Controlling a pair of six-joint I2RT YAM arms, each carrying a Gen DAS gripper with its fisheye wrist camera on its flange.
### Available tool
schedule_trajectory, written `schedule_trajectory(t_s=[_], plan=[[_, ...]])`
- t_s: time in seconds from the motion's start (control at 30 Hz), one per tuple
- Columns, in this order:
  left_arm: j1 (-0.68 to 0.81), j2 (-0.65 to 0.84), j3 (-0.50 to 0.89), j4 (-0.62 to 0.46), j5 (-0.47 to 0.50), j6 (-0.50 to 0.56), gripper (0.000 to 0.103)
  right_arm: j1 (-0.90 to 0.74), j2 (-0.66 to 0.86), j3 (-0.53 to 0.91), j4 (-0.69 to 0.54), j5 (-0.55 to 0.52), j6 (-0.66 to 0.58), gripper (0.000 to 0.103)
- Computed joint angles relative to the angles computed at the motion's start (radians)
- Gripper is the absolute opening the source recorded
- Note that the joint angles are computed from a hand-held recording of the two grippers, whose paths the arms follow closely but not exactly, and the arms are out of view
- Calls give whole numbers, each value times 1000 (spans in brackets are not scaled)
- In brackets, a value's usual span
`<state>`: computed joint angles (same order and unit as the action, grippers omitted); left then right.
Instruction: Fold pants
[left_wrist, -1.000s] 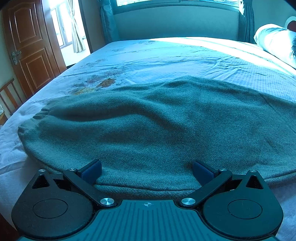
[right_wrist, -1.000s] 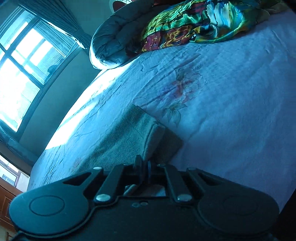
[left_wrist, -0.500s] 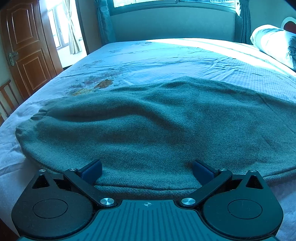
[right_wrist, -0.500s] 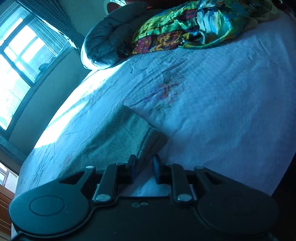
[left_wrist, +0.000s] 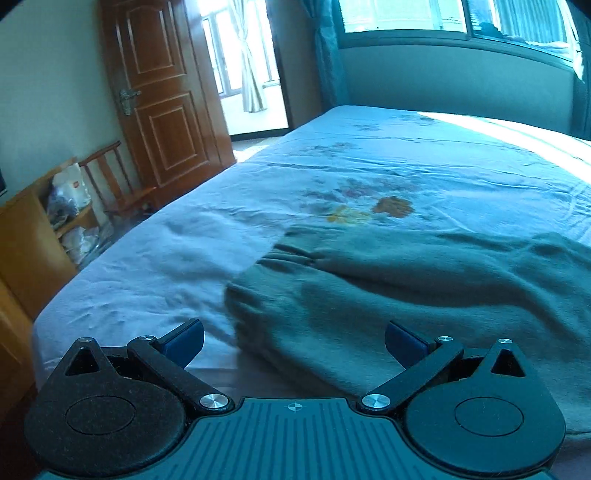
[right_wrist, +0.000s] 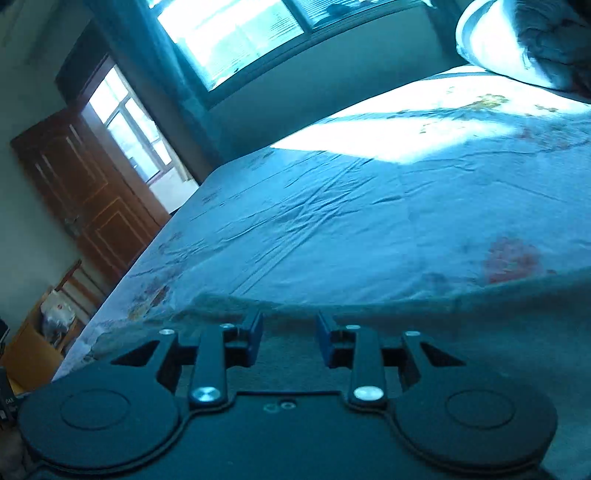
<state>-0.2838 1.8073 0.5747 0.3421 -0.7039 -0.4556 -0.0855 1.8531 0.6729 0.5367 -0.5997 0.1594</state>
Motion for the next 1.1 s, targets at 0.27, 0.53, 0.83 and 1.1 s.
schedule_trajectory(t_s=[0.27, 0.53, 0.83, 1.1], plan=[[327, 102, 9, 162, 349, 101, 103, 371, 386, 666, -363, 227, -76, 29], [395, 211, -92, 461, 579, 36, 61, 411, 538, 870, -558, 233, -231, 3], [339, 157, -83, 374, 500, 56, 51, 445, 522, 789, -427, 481, -222, 0], [249, 7, -118, 304, 390, 57, 64, 399, 231, 429, -184, 291, -151, 9]])
